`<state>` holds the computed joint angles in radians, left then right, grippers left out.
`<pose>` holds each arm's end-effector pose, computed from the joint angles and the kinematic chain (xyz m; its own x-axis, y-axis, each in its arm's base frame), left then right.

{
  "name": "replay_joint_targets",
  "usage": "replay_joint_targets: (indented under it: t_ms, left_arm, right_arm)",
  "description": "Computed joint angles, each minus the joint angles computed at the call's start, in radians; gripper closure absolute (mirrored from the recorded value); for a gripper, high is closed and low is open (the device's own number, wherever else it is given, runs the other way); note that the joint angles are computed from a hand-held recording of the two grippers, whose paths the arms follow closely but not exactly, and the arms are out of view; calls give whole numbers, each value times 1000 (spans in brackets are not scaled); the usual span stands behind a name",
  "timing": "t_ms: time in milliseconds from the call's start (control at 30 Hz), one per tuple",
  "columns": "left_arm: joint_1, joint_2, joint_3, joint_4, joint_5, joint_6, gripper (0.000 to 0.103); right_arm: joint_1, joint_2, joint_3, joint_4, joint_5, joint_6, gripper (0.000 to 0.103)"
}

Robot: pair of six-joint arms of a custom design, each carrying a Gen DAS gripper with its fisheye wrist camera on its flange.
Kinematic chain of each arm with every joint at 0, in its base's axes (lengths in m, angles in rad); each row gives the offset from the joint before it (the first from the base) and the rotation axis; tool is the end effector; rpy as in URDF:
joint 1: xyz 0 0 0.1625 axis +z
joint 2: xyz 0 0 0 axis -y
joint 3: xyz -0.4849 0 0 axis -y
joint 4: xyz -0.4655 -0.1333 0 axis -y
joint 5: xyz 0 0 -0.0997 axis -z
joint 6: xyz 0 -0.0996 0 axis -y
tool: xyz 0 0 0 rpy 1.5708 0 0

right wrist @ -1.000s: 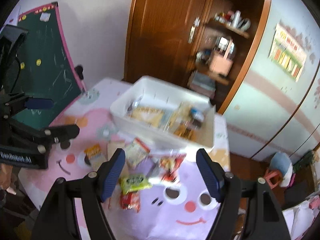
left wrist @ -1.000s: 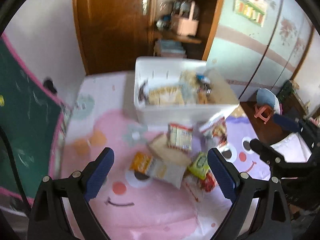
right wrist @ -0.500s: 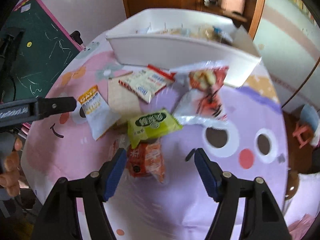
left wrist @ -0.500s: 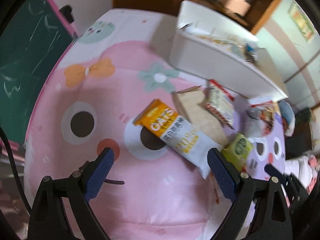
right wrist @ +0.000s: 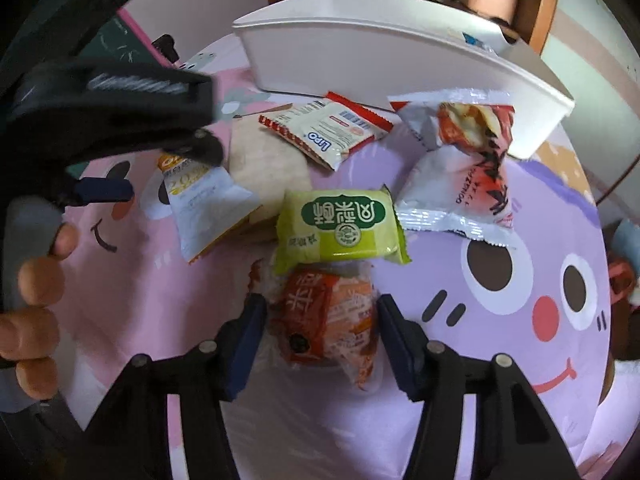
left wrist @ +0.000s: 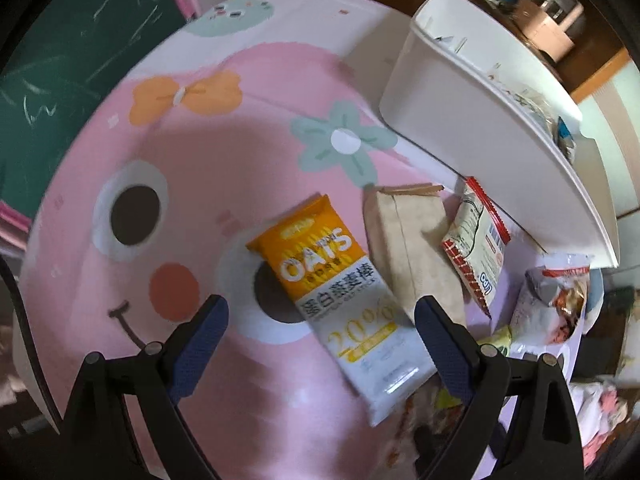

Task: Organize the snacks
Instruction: 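Grasp the orange OATS bar pack with the left tool while the right tool grasps the red round bun pack, then carry both packs into the white basket and open both tools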

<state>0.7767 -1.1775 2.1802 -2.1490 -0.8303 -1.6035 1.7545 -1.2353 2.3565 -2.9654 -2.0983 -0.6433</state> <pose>-0.2138 -0.4913 0.1099 -0.6391 -0.6620 -0.3915 -0.3403 0.7000 -0.6279 0.1697 -0.4579 0.1452 -0.5941 -0.5872 0.5498 -0.6652 0.7429 0.0747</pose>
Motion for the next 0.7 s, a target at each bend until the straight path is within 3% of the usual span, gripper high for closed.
replay_joint_targets:
  t_ms: [133, 233, 300, 367, 700]
  left_arm:
    - [10, 34, -26, 31, -17, -3, 14]
    - [0, 29, -14, -5, -14, 37, 29]
    - [-7, 16, 0, -26, -19, 65, 54]
    - [-17, 12, -1, 14, -18, 90, 62]
    - [-132, -41, 133, -87, -9, 249, 66]
  right_arm:
    - [-11, -15, 9, 11, 21, 6, 48]
    - [-17, -28, 16, 17, 26, 6, 48]
    - [-22, -34, 22, 14, 29, 6, 49]
    - [-30, -45, 27, 20, 40, 15, 49]
    - [-52, -77, 27, 60, 56, 59, 49]
